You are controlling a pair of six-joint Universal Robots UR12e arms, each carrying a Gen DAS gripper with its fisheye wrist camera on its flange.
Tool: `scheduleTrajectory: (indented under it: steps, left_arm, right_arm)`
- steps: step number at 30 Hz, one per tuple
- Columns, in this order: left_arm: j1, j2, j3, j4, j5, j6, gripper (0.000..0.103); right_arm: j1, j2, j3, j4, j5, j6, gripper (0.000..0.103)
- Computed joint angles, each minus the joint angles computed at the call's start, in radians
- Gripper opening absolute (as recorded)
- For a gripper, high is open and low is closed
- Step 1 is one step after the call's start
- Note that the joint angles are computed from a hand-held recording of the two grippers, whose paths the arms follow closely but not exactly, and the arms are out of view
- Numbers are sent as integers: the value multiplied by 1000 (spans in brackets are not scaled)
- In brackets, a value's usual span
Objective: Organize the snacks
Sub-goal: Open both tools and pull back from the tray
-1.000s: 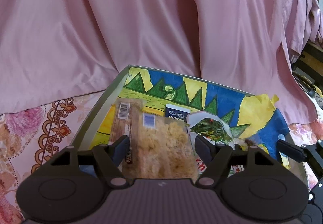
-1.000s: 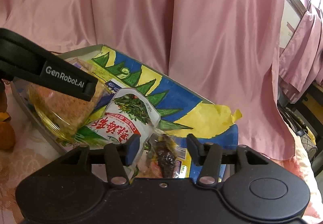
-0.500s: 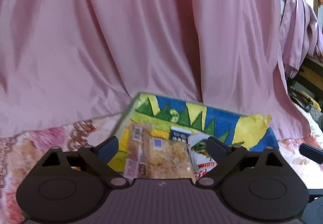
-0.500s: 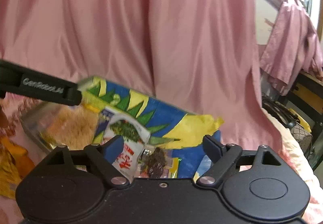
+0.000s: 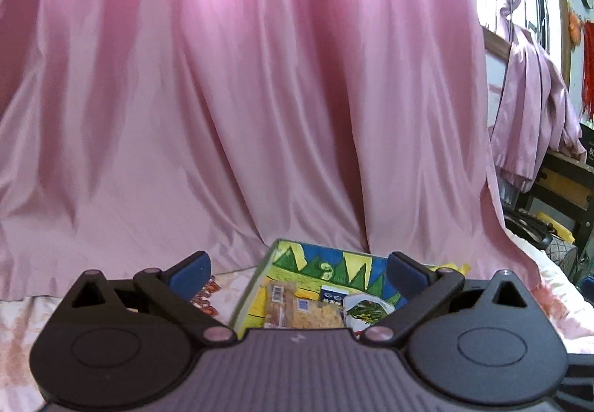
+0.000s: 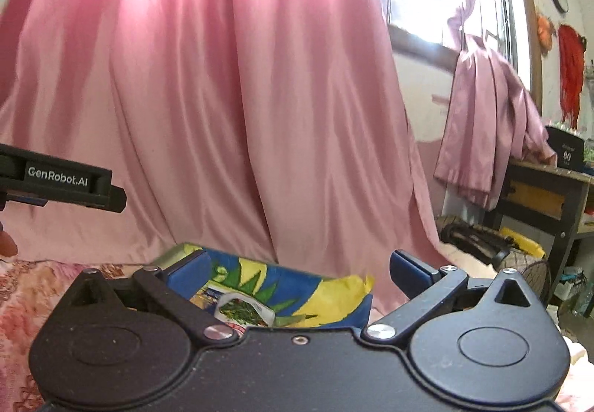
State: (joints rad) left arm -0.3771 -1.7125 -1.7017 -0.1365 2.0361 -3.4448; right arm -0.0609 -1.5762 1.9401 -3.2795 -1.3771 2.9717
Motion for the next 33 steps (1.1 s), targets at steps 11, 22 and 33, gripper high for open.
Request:
scheduleTrajectory:
  steps: [11, 22, 33]
  left_arm:
    - [-60, 66, -93, 83, 135, 40, 103]
    - [-108, 133, -176, 15, 205, 66, 103]
    - [-125, 208, -229, -199, 206, -13, 103]
  right_arm:
    - [-47, -129, 107, -1, 95, -68, 102]
    - [-68, -227, 177, 76, 144, -111, 102]
    - [-79, -290, 214, 200, 136, -144, 102]
